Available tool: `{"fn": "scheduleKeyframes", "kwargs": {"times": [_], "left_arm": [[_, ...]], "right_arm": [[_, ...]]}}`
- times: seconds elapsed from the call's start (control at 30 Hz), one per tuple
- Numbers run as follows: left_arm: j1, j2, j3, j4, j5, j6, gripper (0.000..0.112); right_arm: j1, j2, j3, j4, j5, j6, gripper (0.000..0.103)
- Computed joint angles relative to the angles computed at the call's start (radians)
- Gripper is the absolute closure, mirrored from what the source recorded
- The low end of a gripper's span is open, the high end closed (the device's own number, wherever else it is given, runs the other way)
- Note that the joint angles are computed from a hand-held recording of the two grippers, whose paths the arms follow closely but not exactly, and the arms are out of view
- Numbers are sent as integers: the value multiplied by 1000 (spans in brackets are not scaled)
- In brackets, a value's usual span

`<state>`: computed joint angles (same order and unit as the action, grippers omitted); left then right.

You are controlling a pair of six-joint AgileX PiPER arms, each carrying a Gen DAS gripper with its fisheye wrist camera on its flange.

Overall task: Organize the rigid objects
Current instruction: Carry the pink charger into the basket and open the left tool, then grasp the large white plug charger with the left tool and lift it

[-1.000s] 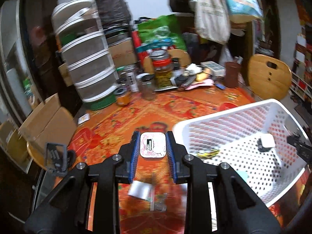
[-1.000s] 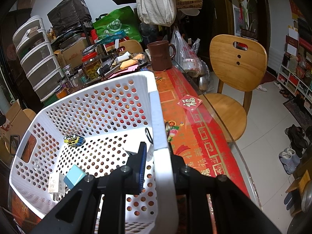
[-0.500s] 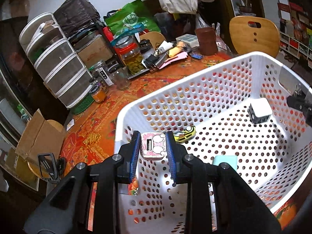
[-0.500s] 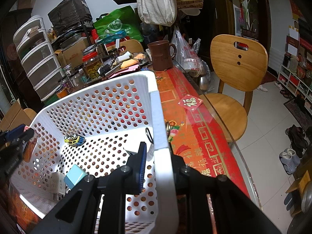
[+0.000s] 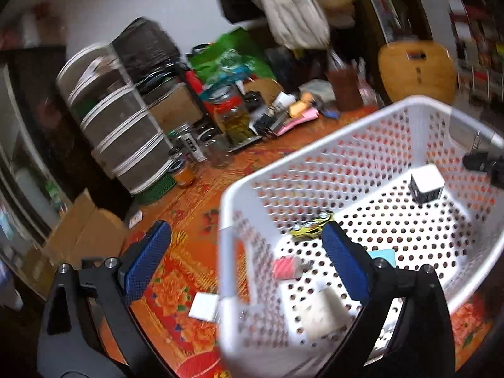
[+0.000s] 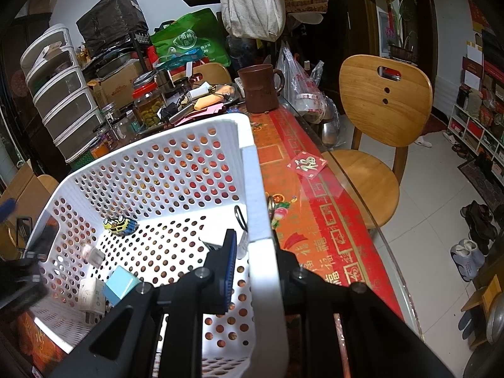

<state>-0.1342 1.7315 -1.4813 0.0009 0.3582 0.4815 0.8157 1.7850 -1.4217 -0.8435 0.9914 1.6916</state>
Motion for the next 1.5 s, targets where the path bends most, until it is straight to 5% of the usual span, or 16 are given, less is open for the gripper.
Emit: {"fn": "scheduleKeyframes", "kwargs": {"times": [0.17, 0.23, 0.33, 0.6, 0.87, 1.1, 1.2, 1.3, 1.5], "left_arm": [[246, 21, -79, -394, 86, 324, 10], [299, 121, -175, -328, 125, 305, 10], [346, 355, -427, -180, 320, 190, 11], [388, 635, -789, -311, 616, 229, 14], [348, 763, -983, -272, 720, 130, 35], [350, 732, -905, -291, 658, 149, 38], [361, 733, -913, -339, 690, 181, 66], [342, 646, -740, -305, 547, 198, 72], [344, 539, -562, -308, 381, 236, 72]], "right_arm": [[-7, -6, 5, 11, -7, -11, 86], [-8, -6, 3, 14, -6, -15, 87], [-9, -7, 5, 13, -5, -6, 87], [-11, -16, 19, 13, -15, -3, 86], [-11, -19, 18, 19, -7, -12, 86], [-13, -21, 18, 17, -6, -17, 87], [-14, -23, 20, 16, -7, -16, 87], [-15, -24, 18, 18, -6, -20, 86], [-17, -25, 19, 19, -9, -23, 86]]}}
